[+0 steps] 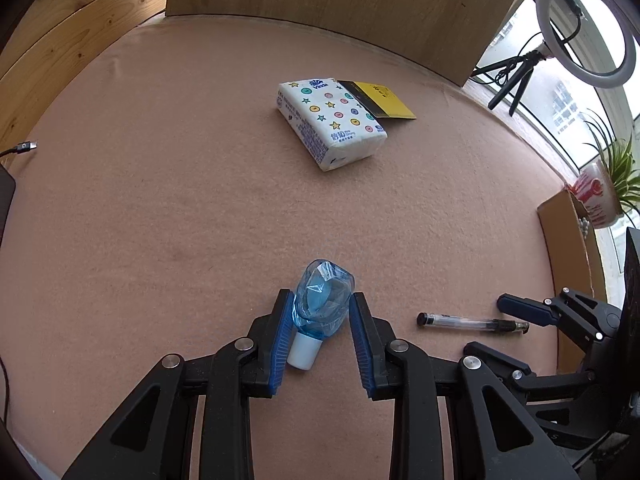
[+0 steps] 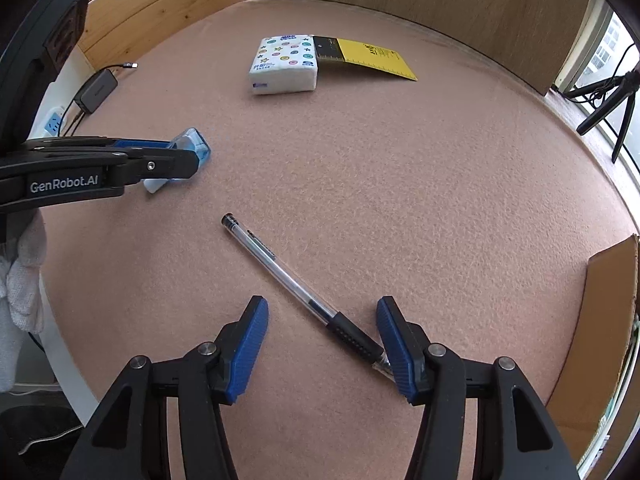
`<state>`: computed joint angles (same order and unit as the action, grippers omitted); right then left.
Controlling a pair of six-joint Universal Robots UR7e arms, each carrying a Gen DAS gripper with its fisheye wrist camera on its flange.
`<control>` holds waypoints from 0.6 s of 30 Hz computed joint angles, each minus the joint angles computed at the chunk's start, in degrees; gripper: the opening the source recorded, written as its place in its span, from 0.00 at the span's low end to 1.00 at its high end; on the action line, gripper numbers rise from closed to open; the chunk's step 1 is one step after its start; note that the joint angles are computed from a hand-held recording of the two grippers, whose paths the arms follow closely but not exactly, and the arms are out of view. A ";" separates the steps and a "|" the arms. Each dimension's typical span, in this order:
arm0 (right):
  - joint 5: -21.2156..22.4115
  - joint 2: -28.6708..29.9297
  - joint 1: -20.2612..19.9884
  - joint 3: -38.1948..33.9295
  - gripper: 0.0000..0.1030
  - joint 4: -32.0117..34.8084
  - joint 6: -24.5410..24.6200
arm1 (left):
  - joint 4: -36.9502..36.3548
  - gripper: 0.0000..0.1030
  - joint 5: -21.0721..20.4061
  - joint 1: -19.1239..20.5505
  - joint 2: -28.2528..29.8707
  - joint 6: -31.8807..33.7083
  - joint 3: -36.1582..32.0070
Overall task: Organize objects
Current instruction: 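Close the left gripper on the blue bottle while the right gripper grasps the pen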
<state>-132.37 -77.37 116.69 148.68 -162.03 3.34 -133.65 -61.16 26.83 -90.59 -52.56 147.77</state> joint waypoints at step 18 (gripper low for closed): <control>1.09 -4.01 -2.10 3.72 0.09 -6.39 10.77 | -10.27 0.30 -6.20 -6.86 9.60 -1.87 1.03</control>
